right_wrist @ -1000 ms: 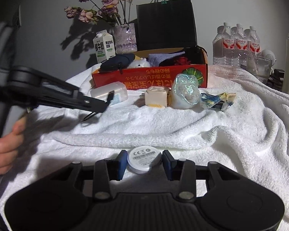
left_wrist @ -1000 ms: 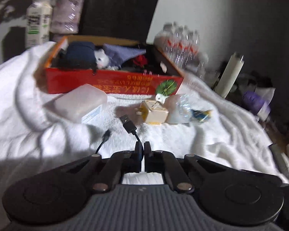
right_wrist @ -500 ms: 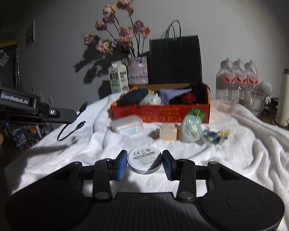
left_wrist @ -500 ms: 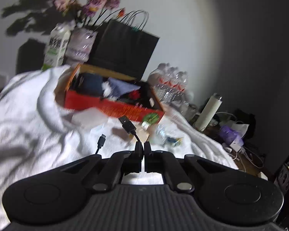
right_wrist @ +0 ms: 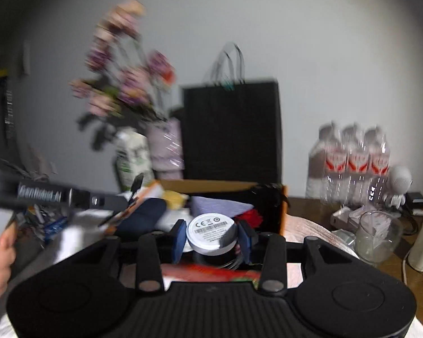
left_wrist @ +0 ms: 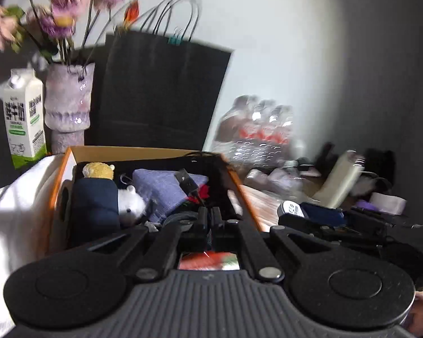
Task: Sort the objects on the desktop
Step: 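Carry the USB cable into the box with left tool while right drops the disc in, then move both tools back from the box over the towel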
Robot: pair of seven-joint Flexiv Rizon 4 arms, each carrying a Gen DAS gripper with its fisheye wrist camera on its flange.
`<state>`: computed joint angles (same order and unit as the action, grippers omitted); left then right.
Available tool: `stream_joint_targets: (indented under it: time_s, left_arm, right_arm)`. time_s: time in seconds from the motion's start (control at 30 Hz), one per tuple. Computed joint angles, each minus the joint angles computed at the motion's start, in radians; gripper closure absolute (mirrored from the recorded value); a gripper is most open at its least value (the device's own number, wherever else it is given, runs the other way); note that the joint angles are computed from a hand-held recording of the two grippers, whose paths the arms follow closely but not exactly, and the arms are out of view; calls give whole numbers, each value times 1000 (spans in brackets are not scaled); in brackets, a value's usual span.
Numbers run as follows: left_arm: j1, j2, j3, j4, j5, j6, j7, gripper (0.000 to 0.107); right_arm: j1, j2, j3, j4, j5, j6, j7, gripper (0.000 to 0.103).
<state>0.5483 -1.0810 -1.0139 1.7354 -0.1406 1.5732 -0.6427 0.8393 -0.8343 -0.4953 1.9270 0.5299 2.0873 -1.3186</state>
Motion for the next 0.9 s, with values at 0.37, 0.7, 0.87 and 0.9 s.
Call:
stream_joint_targets:
  time_s: [0.37,0.7,0.87,0.9]
  left_arm:
    - [-307,-104,225,-421,-203,-189,54,81]
    - [-247,4,247,-225,-184,51,89,44]
    - [-38,55,132,42,-77,185,12,42]
    - [23,42,87,98,-37,211,7,38]
  right_arm:
    - [-29,-254,-241,-259,-227,-408,202,52]
    - [-35,-147,-157,-117,-305,-189,264,38]
    - [29,-59,-72,23,-224,-41,223,29]
    - [31,-41,-35,52,-210,-4,211,28]
